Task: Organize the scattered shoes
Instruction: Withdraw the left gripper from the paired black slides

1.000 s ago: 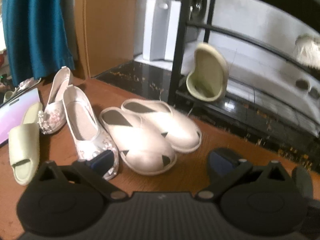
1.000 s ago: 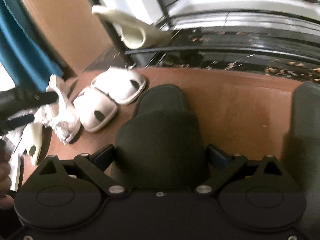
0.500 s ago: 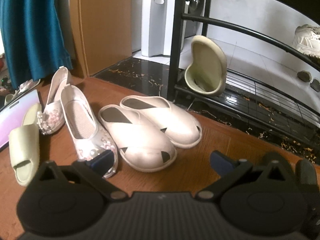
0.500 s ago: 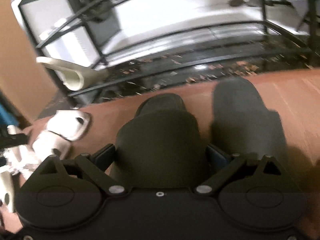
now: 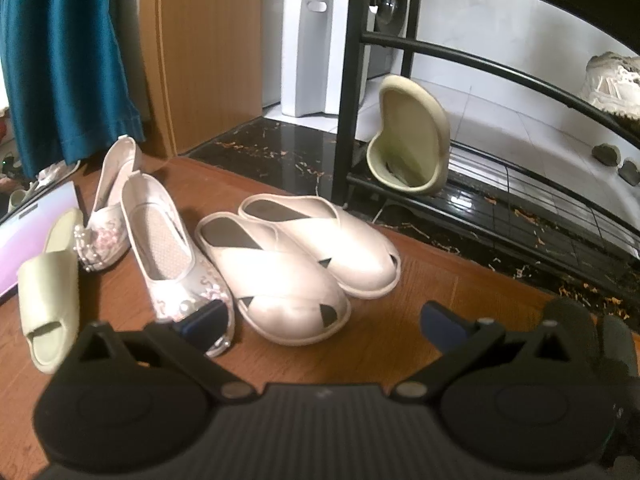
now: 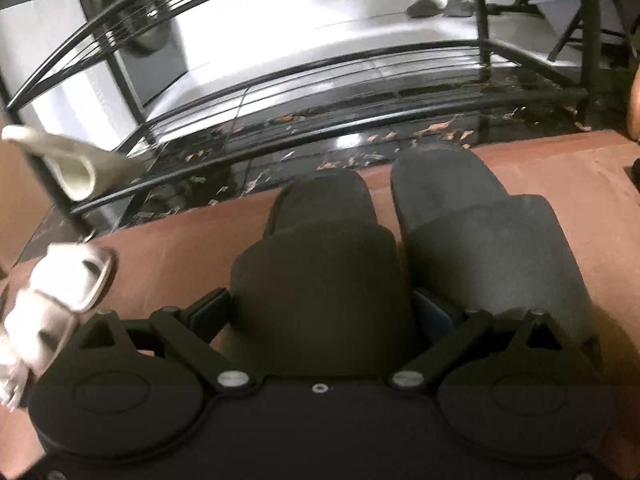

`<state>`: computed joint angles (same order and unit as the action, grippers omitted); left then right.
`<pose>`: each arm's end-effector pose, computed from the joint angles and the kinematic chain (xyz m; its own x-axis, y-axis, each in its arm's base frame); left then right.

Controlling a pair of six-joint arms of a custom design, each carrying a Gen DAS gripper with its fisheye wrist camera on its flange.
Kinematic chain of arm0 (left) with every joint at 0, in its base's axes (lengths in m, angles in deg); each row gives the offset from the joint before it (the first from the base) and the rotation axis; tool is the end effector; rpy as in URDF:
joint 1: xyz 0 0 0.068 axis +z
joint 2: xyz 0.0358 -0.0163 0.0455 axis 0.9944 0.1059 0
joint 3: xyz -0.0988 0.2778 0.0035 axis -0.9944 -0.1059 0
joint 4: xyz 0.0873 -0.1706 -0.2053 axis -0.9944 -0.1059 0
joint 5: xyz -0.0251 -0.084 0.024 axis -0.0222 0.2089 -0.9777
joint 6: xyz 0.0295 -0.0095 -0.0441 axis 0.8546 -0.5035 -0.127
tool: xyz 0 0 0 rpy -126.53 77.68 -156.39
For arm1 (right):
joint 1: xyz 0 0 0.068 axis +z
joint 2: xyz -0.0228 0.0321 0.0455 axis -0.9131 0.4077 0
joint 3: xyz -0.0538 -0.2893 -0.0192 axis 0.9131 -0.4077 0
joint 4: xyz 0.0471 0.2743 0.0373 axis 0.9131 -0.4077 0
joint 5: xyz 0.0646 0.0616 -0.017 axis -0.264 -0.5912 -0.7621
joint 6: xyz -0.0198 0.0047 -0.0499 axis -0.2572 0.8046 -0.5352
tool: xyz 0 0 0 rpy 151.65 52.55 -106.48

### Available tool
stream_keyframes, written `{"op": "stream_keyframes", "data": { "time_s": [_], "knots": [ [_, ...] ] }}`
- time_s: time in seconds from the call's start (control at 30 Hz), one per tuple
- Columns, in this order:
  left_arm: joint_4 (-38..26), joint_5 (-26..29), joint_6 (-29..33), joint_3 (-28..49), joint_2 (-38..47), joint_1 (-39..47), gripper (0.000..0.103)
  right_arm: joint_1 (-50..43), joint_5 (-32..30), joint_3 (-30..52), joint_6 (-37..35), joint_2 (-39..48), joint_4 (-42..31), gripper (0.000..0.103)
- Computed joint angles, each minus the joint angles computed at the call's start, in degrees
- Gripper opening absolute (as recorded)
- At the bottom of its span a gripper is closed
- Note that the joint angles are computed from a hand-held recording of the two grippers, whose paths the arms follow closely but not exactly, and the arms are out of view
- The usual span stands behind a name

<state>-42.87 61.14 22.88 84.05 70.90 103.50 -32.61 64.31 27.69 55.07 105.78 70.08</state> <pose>0.2201 0.0727 0.1535 -0.6405 -0.1689 -0.7492 -0.1942 0.9794 -0.0548 0.2112 0.1176 0.0596 -0.5557 0.4223 -0.7161 0.3466 0.9007 0.2621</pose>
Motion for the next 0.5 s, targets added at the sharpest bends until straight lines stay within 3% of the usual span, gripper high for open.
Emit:
{"op": "stream_keyframes", "data": {
  "time_s": [0.27, 0.4, 0.5],
  "knots": [
    [-0.18, 0.26, 0.05, 0.17, 0.24, 0.21, 0.102, -3.10, -3.98, 1.86, -4.75, 3.69, 2.87, 0.103],
    [-0.54, 0.76, -0.27, 0.25, 0.16, 0.64, 0.102, -5.68, -11.06, -3.03, -2.72, -2.95, 5.10, 0.103],
    [-0.72, 0.96, -0.77, 0.18, -0.37, 0.41, 0.102, -3.63, -8.97, -9.49, 0.08, -13.00, 4.14, 0.103]
  ]
}}
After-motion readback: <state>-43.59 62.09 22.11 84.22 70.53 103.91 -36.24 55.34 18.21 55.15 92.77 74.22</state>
